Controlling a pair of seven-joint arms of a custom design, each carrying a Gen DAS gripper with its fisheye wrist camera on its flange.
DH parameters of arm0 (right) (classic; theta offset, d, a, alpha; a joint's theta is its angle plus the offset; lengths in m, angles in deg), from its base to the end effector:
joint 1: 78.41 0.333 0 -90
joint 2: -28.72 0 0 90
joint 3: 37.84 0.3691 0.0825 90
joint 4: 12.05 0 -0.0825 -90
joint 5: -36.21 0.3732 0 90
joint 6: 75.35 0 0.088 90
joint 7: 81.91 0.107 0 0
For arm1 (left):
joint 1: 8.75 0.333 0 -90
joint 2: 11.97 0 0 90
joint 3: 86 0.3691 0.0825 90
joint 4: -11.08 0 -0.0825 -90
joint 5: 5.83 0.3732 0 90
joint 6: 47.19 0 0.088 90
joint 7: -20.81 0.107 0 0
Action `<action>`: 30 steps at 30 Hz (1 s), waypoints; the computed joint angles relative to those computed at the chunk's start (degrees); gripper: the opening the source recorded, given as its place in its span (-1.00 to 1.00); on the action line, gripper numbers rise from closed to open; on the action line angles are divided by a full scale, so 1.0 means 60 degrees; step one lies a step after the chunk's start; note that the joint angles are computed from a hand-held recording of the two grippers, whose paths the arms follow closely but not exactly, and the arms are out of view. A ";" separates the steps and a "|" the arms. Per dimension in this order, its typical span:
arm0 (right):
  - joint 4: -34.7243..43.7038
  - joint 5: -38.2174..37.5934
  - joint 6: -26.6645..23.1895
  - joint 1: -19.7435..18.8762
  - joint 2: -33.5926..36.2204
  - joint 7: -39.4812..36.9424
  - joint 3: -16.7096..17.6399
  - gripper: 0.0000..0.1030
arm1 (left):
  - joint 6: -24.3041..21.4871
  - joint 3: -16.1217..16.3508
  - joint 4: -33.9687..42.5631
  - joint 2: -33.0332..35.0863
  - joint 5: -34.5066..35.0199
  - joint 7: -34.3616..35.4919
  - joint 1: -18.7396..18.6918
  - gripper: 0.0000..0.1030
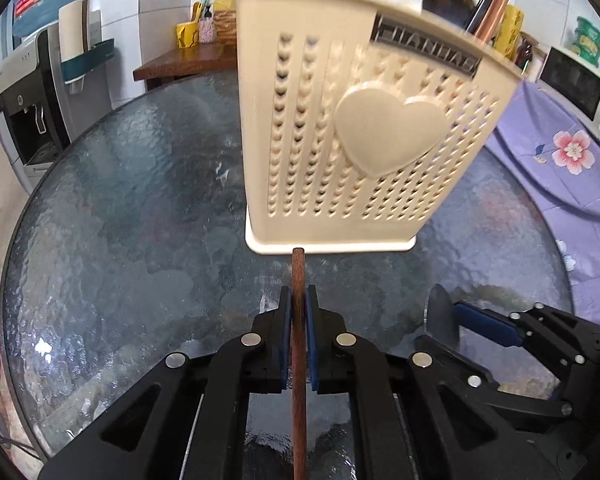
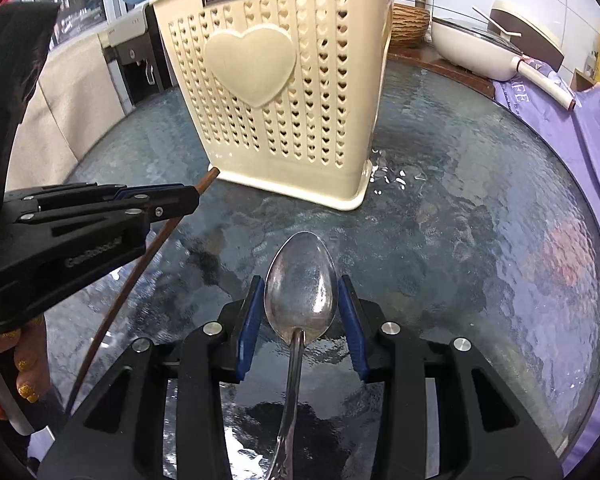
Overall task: Organize utensils
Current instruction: 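Lift the chopstick upright with the left tool while the right tool lifts the spoon over the holder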
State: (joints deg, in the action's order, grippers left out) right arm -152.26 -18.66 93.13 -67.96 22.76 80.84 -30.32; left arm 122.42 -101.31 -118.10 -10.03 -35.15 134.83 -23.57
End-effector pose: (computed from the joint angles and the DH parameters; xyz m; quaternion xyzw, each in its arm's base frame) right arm 0.4422 0.2005 0.4475 -0.6432 0.6845 -0.2248 0.2594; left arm 0.5016 -0.2514 0.4807 -0.4915 0.8002 -0.3233 0.1167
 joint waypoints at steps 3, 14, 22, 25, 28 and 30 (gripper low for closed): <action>-0.0026 -0.0590 0.0368 -0.0201 -0.0148 0.0625 0.0049 -0.26 | -0.0123 -0.0088 0.0077 -0.0178 -0.1503 0.1284 0.0026 -0.87; -0.0106 -0.1816 0.1163 -0.0911 -0.1035 0.1770 0.0515 -0.26 | -0.0433 0.0577 0.0076 -0.1362 -0.5491 0.5095 -0.0685 -0.87; -0.0430 -0.1042 0.1572 -0.1510 -0.1890 0.1149 0.1118 -0.26 | -0.0607 0.1138 -0.0143 -0.2524 -0.7645 0.7244 -0.1236 -0.87; -0.0527 -0.0571 0.1644 -0.1727 -0.2110 0.0841 0.1348 -0.26 | -0.0610 0.1155 -0.0179 -0.2751 -0.7993 0.7608 -0.1259 -0.87; -0.0569 -0.0363 0.1747 -0.2176 -0.2244 0.0677 0.1756 -0.26 | -0.0559 0.1114 -0.0190 -0.2848 -0.8088 0.7750 -0.1253 -0.87; -0.0571 -0.0285 0.1858 -0.2546 -0.2349 0.0661 0.2117 -0.26 | -0.0568 0.1110 -0.0217 -0.2891 -0.8114 0.7777 -0.1253 -0.87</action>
